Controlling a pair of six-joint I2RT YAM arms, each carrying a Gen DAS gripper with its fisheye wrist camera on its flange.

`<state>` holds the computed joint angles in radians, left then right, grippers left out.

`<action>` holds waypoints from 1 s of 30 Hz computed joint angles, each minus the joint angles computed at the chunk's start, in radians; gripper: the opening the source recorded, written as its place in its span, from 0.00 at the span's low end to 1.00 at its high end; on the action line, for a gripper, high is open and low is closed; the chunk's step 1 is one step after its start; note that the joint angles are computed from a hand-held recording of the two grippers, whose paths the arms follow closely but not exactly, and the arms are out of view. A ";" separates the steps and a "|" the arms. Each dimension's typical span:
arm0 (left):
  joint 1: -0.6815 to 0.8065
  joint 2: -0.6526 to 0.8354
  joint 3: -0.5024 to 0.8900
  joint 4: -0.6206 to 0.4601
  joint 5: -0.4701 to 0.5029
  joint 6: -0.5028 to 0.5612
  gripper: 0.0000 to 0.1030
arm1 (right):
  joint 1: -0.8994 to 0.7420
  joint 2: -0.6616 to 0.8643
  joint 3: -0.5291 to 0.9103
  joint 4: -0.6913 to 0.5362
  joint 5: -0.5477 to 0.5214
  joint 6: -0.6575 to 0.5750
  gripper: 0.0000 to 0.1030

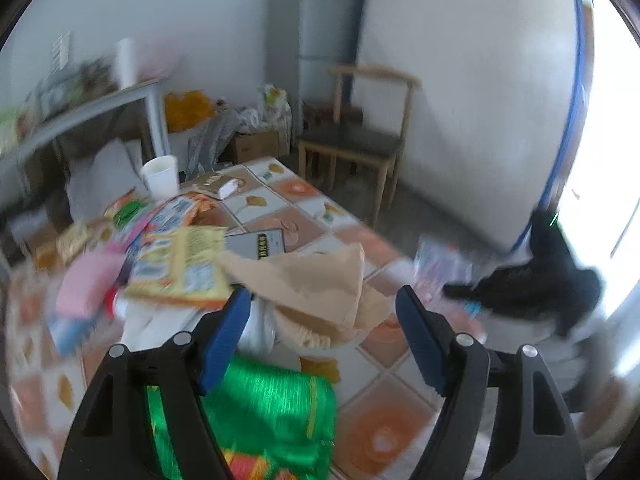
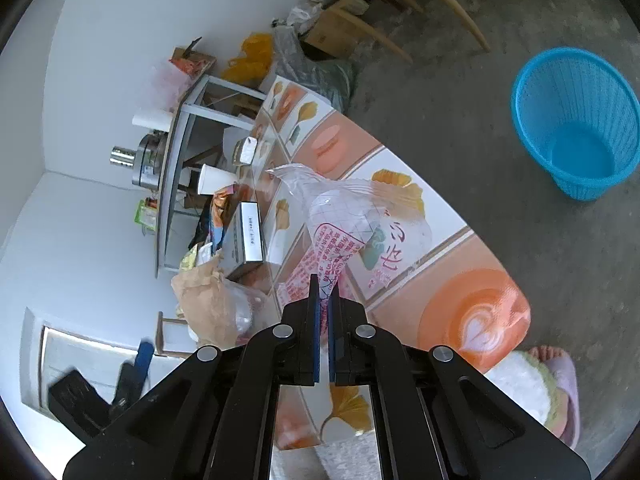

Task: Collect trash
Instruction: 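Grasp the clear candy bag with the right tool while the left tool grasps the brown napkin, then carry the candy bag and napkin to the blue wastebasket and release both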

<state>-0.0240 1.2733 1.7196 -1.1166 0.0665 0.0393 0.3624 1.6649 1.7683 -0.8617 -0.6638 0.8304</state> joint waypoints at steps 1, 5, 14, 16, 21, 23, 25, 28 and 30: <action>-0.036 0.040 0.014 0.000 -0.042 0.008 0.71 | 0.000 0.002 0.002 -0.002 0.001 -0.012 0.01; -0.091 0.131 0.012 0.006 -0.137 0.062 0.62 | 0.001 0.017 0.010 -0.008 -0.011 -0.048 0.02; -0.032 0.205 0.051 -0.045 -0.098 0.034 0.06 | 0.000 0.031 0.012 0.007 -0.028 -0.102 0.02; -0.022 0.189 0.056 -0.046 -0.098 0.031 0.02 | -0.007 0.028 0.009 0.016 -0.039 -0.105 0.02; 0.012 0.154 0.141 -0.053 -0.097 0.018 0.01 | -0.033 0.003 -0.009 0.051 -0.069 -0.109 0.01; 0.024 0.159 0.219 -0.069 -0.092 0.008 0.01 | -0.044 -0.007 -0.016 0.066 -0.086 -0.106 0.02; 0.031 0.177 0.308 -0.093 -0.066 -0.008 0.01 | -0.063 -0.023 -0.029 0.094 -0.114 -0.093 0.01; 0.009 0.232 0.458 -0.135 -0.013 -0.042 0.01 | -0.096 -0.049 -0.038 0.122 -0.132 -0.082 0.01; -0.015 0.292 0.570 -0.174 0.044 -0.073 0.01 | -0.141 -0.077 -0.046 0.136 -0.139 -0.079 0.01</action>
<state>-0.0386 1.5651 2.2901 -1.2911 0.1109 -0.0338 0.2218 1.5877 1.7224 -0.7260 -0.8029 0.7512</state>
